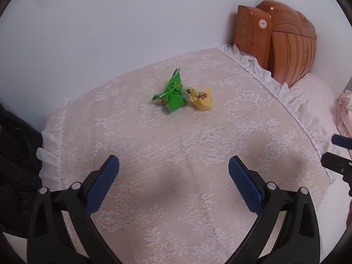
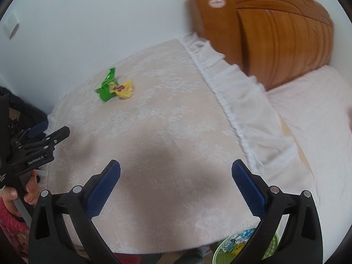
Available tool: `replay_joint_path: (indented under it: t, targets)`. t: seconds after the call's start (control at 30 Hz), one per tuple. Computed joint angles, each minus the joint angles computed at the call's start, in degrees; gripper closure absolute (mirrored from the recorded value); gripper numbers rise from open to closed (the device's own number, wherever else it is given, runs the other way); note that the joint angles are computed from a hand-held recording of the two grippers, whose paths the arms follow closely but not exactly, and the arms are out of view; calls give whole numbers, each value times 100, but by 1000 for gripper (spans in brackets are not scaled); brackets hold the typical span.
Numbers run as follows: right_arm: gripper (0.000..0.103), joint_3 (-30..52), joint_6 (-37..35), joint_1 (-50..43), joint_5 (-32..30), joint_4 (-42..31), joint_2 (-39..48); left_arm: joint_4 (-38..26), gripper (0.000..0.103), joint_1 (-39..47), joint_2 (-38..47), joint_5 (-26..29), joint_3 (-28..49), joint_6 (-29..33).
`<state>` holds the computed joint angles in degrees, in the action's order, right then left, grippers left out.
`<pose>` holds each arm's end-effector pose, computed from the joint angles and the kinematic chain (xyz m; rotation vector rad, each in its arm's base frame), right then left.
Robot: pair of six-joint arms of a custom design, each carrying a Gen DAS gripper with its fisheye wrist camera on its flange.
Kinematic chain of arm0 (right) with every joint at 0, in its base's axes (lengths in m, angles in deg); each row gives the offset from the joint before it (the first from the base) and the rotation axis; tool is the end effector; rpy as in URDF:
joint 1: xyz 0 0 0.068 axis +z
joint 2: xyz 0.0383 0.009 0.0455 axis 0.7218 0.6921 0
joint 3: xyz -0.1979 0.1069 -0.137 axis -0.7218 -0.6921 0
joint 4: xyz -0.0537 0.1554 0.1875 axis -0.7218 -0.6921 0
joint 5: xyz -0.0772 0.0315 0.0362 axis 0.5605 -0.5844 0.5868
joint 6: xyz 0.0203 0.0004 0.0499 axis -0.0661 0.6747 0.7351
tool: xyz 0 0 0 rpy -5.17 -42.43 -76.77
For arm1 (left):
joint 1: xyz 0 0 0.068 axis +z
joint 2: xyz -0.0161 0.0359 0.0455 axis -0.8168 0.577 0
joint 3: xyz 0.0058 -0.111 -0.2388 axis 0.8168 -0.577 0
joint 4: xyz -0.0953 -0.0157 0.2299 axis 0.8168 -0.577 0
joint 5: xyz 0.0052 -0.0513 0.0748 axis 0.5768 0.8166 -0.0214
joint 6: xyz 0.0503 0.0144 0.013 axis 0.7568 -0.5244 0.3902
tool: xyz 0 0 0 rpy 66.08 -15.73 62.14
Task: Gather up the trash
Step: 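Move both tools back over the bed toward the green and yellow wrappers, then grasp the yellow candy wrapper with the right tool while the left tool grasps the green wrapper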
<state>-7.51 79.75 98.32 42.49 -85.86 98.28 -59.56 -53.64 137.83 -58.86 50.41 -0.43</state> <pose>0.1196 0.1359 0.3394 0.1622 2.6345 0.2144 0.2086 -0.0010 0.3344 0.4296 2.5355 -0.0591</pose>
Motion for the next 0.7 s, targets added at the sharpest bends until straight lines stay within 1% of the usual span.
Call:
replay_joint_path:
  t: [0.07, 0.1, 0.17, 0.2, 0.27, 0.3, 0.37, 0.4, 0.5, 0.53, 0.57, 0.6, 0.67, 0.7]
  targets:
    - [2, 261, -1441, -642, -549, 679, 723, 107, 8, 222, 143, 56, -31, 163]
    - [2, 361, -1815, -773, -681, 846, 946, 165, 8, 311, 174, 65, -64, 209]
    - [2, 888, -3028, -1099, -989, 1288, 1865, 268, 8, 517, 230, 125, -137, 291]
    - [2, 1152, -3478, -1171, -1013, 1422, 2262, 282, 8, 610, 265, 173, -163, 337]
    - [2, 1608, -4014, -1216, -1015, 1529, 2889, 295, 8, 802, 380, 250, -185, 448]
    - [2, 2032, -4502, -1297, -1093, 1631, 3435, 311, 8, 885, 434, 271, -198, 498]
    - [3, 2590, -4862, -1295, -1045, 1534, 4021, 331, 8, 1042, 534, 319, -199, 581]
    - [3, 3093, -5188, -1276, -884, 1449, 4517, 332, 8, 1111, 584, 349, -185, 616]
    - [3, 4114, -5632, -1239, -695, 1168, 5352, 313, 8, 1275, 726, 453, -115, 688]
    - [3, 4201, -5696, -1247, -673, 1144, 5448, 317, 8, 1296, 760, 461, -101, 706]
    - [7, 4351, -5749, -1259, -657, 1070, 5582, 342, 8, 1319, 784, 461, -97, 725]
    - [11, 4653, -5780, -1296, -759, 810, 5795, 364, 8, 1305, 789, 450, -98, 717]
    - [31, 4852, -5775, -1391, -932, 578, 5963, 405, 8, 1299, 810, 452, -104, 719]
    - [37, 4938, -5758, -1421, -965, 469, 6024, 424, 8, 1282, 829, 443, -107, 703]
